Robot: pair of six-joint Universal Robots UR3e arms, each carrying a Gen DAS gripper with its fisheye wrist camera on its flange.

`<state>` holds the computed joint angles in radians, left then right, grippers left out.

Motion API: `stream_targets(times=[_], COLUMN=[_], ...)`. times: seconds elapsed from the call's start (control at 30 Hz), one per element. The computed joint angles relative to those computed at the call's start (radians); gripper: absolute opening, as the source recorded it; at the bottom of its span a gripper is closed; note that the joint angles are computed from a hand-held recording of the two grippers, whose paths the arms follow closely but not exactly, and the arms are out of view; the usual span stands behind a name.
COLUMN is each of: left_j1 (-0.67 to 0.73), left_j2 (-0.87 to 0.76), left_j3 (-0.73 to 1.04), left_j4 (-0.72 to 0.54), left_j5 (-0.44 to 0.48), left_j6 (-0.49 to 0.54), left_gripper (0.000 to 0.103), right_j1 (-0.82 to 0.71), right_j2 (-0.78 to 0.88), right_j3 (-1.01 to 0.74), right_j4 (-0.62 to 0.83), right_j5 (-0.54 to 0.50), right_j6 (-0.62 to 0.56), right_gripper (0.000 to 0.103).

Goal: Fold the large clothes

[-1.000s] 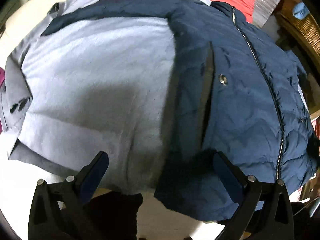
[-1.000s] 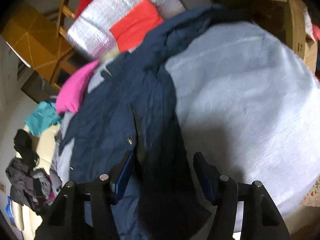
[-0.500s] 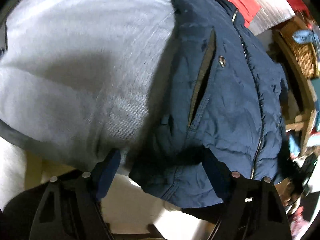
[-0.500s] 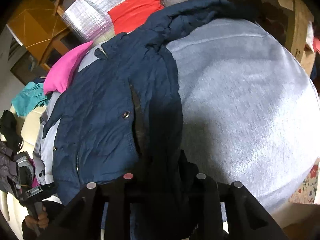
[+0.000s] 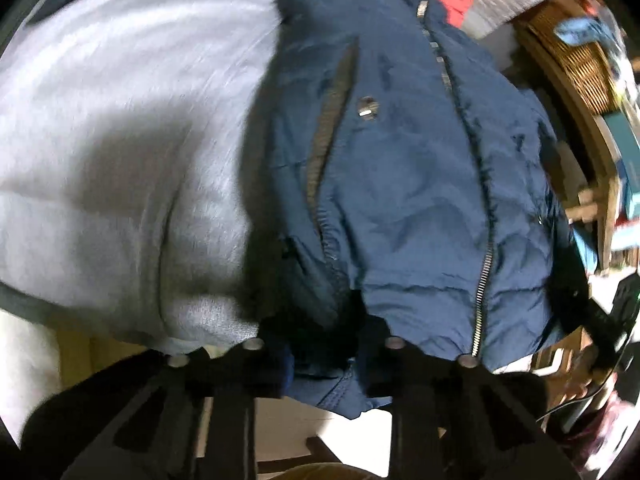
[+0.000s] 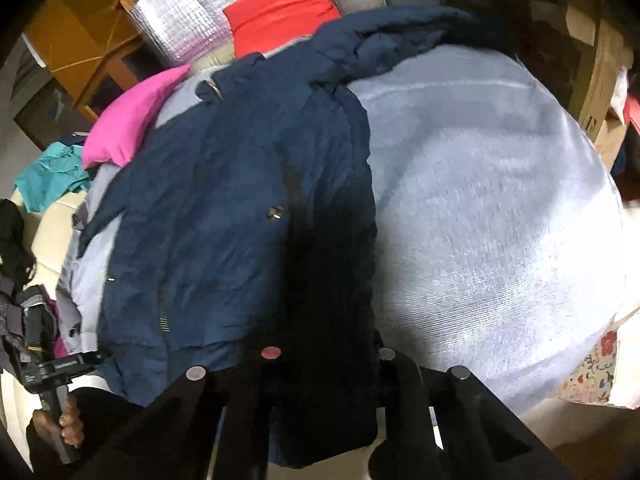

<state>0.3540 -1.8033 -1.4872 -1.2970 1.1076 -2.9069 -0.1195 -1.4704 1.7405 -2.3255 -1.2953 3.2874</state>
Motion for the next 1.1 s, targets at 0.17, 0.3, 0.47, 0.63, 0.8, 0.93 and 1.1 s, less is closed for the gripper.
stream_targets(times=[0.17, 0.3, 0.47, 0.63, 0.8, 0.93, 1.1], left_j1=[0.048, 0.094, 0.089, -0.034, -0.120, -0.153, -0.109], left_j2=[0.116, 0.175, 0.114, -0.028, -0.139, -0.150, -0.123], left_j3=[-0.006, -0.072, -0.127, 0.120, 0.482, 0.598, 0.535], left_j4=[-0.061, -0.093, -0.044, -0.163, -0.366, -0.349, -0.220], left_j5=[-0.036, 0.029, 0.130, 0.226, 0.301, 0.323, 0.202], left_j6=[0.134, 0.207, 0.184, 0.118, 0.084, 0.063, 0.018], left_gripper=[0.017, 0.017, 0.018, 0.024, 0.042, 0.068, 0.072], right_j1=[0.015, 0.052, 0.096, 0.034, -0.059, -0.175, -0.254], right_j2=[-0.107, -0.217, -0.203, -0.154, -0.141, -0.072, 0.187], right_j3=[-0.031, 0.064, 0.165, 0.124, -0.023, -0.090, -0.393], right_j4=[0.107, 0.126, 0.153, 0.199, 0.269, 0.017, -0.039], right_j5=[0.085, 0.103, 0.109, 0.215, 0.284, 0.324, 0.283], right_j6=[0.011, 0.018, 0.020, -0.013, -0.038, 0.079, 0.255], right_gripper=[0.012, 0.012, 0.012, 0.017, 0.051, 0.087, 0.087])
